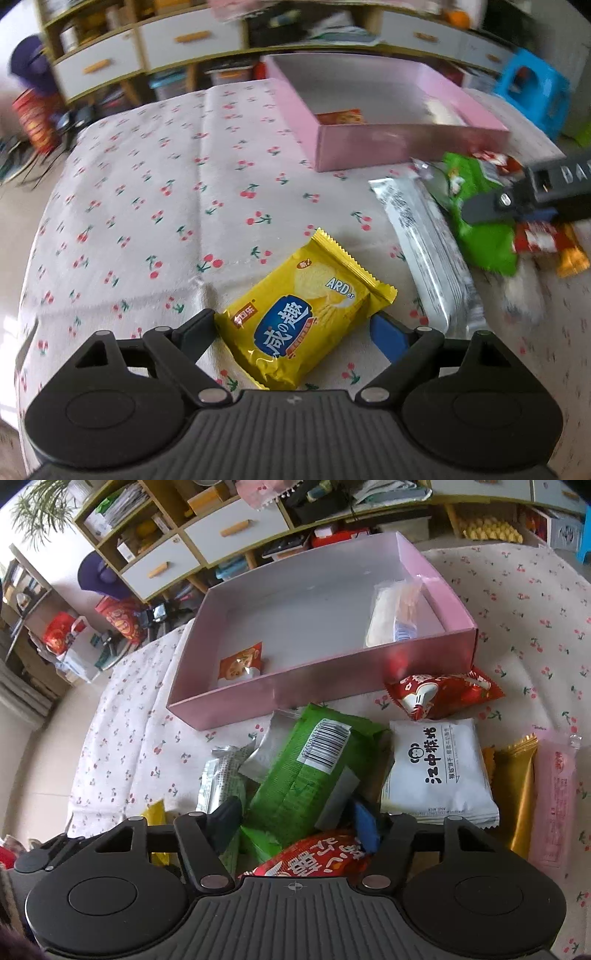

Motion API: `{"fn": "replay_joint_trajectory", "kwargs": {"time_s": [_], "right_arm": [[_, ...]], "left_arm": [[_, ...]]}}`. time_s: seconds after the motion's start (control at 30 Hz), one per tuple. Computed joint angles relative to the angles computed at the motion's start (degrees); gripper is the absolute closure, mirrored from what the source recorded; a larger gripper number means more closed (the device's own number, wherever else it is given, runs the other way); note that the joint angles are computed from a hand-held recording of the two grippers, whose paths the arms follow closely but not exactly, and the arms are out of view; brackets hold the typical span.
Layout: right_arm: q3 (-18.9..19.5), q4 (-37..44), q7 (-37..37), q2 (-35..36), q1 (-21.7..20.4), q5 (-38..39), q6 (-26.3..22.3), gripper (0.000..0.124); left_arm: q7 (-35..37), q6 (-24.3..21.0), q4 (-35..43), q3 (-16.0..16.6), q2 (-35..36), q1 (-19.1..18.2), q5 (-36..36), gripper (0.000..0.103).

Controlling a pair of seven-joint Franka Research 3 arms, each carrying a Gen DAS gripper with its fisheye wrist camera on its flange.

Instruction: Organize snacks

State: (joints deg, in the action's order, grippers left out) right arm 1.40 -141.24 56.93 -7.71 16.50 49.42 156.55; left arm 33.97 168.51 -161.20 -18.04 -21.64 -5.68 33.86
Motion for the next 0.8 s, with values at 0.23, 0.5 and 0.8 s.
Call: {"fn": "replay_joint_trajectory", "kwargs": {"time_s": [0.23,0.5,0.8], "right_arm": [[-0.4,0.6,0.8,-0.5,-0.8,-4.2,-3.1,0.069],[-0.6,1.7,-1.1,-0.1,-1.5,-4.8,-6.8,0.064],[0.8,-0.1,-5.7,0.3,-0.1,-4.4,-1.0,0.063]], "left_arm": [[8.0,-1.0,-0.4,4.9,-0.6,-4.2,-3.6,0.017],[15.2,0.7,-1.1,5.4,-0.4,-3.9,-7.0,0.019],[12.2,-1.0,0.1,3.8,-0.2,-3.0,-10.9,0.035]]}}
